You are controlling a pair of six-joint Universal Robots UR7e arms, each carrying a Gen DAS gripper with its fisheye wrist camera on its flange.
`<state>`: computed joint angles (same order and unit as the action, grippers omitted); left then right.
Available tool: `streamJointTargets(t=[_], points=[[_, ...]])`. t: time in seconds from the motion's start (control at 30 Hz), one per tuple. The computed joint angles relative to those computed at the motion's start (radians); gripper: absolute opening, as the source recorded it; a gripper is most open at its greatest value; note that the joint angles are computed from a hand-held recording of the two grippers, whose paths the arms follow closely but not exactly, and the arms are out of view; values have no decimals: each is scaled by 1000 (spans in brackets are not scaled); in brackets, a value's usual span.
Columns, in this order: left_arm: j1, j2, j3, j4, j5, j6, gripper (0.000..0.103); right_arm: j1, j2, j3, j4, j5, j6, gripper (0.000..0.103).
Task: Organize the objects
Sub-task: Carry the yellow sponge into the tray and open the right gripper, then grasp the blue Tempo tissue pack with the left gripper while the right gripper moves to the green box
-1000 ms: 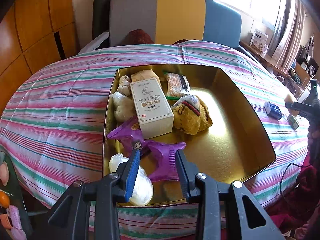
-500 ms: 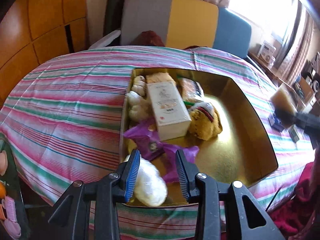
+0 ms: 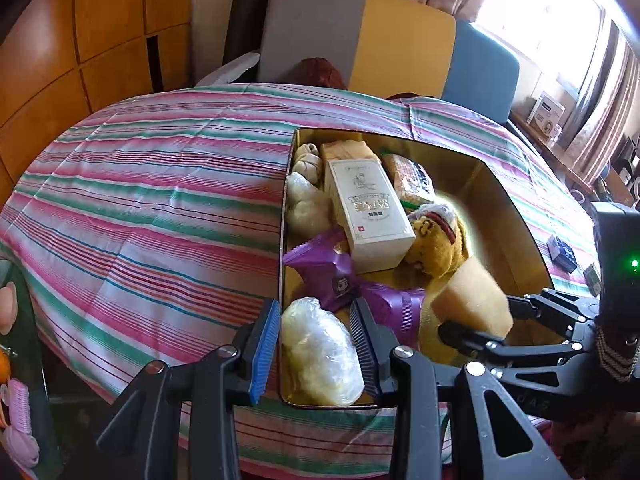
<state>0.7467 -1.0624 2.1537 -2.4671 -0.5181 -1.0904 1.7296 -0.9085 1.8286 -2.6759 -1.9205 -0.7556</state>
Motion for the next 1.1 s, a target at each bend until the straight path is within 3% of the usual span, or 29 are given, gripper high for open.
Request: streamJointTargets(t=[0.07, 0.1, 0.4, 0.53, 0.87, 1.1], points=[[-2, 3, 1, -12, -3, 10, 38, -8, -7, -10, 50, 15, 12, 80], [-3, 4, 1, -19, -4, 16, 39, -12, -9, -8, 57, 22, 13, 84], [-19, 10, -15, 7, 16, 25, 39, -30, -61, 6, 48, 106, 15, 89], [-31, 22, -33, 17, 30, 48, 39, -42, -105, 18, 17, 149, -1, 97], [-44, 102, -111, -33, 22, 191, 39, -81, -158, -30, -52, 110, 20, 99], [-45, 178, -192, -82, -3, 324, 39, -134, -158, -133, -87, 54, 42, 99]])
